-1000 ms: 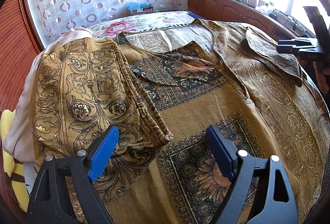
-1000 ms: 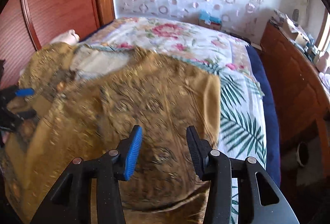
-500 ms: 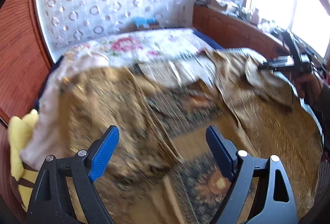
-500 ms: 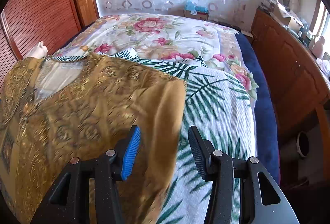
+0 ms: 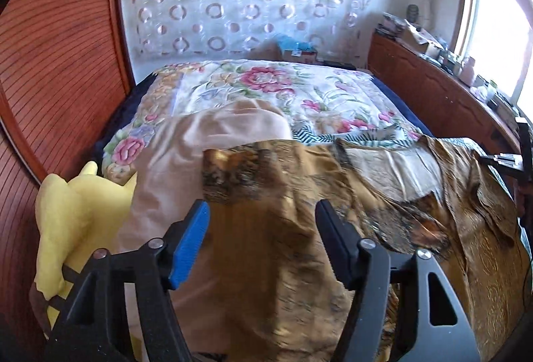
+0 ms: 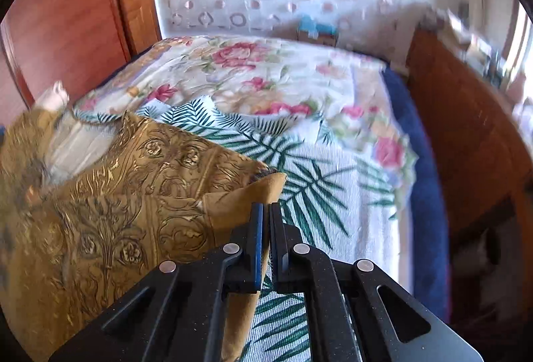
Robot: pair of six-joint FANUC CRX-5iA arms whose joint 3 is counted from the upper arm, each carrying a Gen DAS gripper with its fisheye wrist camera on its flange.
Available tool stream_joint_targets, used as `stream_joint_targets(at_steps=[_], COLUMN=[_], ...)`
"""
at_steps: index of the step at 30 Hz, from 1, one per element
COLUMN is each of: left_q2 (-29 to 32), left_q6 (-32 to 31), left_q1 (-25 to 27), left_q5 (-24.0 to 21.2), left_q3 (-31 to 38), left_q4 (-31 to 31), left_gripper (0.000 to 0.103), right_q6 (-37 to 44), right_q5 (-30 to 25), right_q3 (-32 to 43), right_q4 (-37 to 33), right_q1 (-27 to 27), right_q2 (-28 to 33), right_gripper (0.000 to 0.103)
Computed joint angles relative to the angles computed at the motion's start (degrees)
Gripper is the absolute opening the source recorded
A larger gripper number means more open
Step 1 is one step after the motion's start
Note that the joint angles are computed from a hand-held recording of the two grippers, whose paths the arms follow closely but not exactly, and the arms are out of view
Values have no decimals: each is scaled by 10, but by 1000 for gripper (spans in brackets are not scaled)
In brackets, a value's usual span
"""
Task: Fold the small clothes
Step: 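Withdraw the open right gripper from the folded side, then close the left gripper on the shirt hem while the right gripper grasps the hem too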
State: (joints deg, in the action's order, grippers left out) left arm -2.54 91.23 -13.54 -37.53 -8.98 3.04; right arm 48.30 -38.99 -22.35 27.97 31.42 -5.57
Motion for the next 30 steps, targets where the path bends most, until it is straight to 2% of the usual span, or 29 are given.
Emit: stream_joint_targets(at_steps=[2,6,8,10,13,16,20,24,26,30], left_q2=[6,13,8,-3,-9,5,44,59,63,66], left_q6=[-11,-24,-34,-16,-49,-67,-11,-9,-5,-11], left_q1=[6,14,23,29,41,41,25,23,20,15], left_q5=[3,-1,12,33,50,34,-19,-34,-39,-42], left_q3=[0,8,0,-6,-20,-10,42,48,52,55], left_q4=[11,15,30,21,66,82,17,22,17,18], left_gripper=[60,59,46,41,40,40,40,43,49,49], right_q6=[14,13,13,16,-5,-25,-36,-43,-47,-54], right_q5=[11,33,42,40,26,19,14,12,10,5], right_q3=[-5,-20,-28,-27,-31,-34,-36,-38,-40,-41], right_q4=[-6,-2,1,-2,27,55,72,81,86,99], right_q1=[-5,-10,-12,-12,0,8,13,17,19,23], right_q2=[0,-8,-11,-12,-13,-9,-6,-6,-6,-5], right_gripper=[3,3,3,3,3,3,3,3,4,4])
